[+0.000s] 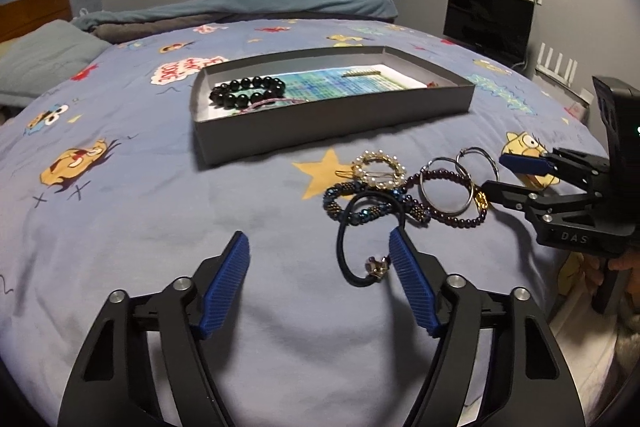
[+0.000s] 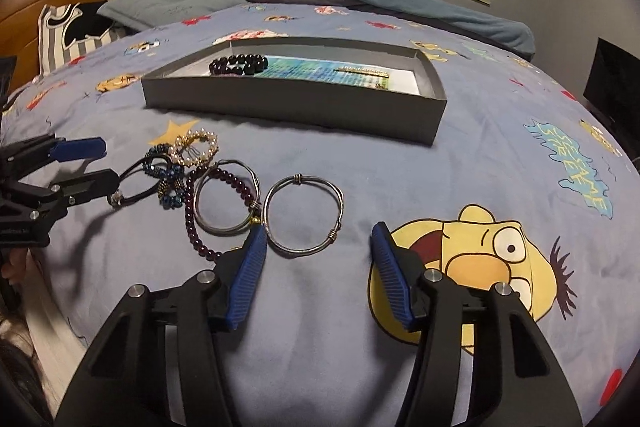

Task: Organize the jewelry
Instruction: 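Grasp the black hair tie with the left tool while the right tool grasps a silver bangle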

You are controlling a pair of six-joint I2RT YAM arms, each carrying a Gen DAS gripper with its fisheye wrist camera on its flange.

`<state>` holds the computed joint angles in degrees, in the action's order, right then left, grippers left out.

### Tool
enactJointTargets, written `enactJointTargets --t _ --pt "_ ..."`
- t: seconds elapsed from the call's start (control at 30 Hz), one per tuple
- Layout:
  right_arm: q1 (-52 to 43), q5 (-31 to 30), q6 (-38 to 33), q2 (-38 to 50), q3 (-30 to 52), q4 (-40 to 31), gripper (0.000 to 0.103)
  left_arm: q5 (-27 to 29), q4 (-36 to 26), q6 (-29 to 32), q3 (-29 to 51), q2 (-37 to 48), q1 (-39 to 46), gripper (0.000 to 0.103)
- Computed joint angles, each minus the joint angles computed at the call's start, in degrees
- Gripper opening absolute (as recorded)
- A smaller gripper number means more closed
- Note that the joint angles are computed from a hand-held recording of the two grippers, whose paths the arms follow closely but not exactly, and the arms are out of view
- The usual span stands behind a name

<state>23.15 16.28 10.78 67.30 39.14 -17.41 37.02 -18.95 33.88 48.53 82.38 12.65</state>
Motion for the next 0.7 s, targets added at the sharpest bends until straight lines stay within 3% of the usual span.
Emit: enactJointTargets --t 0.33,0.4,0.47,0.7 --pt "-1.3 -0.9 -5.8 5.7 2.8 3.9 0.047 -2.4 -0.8 1.0 1.1 2.0 -2.9 0.039" --pt "-1.8 -1.6 -6.3 5.9 2.5 5.0 0.046 -2.5 -0.6 1.7 0.9 2.1 -3.2 0.027" --pt "-2.1 -2.0 -6.3 5.8 2.3 5.6 0.046 -1.7 -2.4 3.5 1.7 2.5 -3.3 0.004" --pt "-3.0 -3.9 -4.5 3.5 2.2 4.3 0.046 -0.4 -5.6 7.3 3.2 1.9 -1.9 0.004"
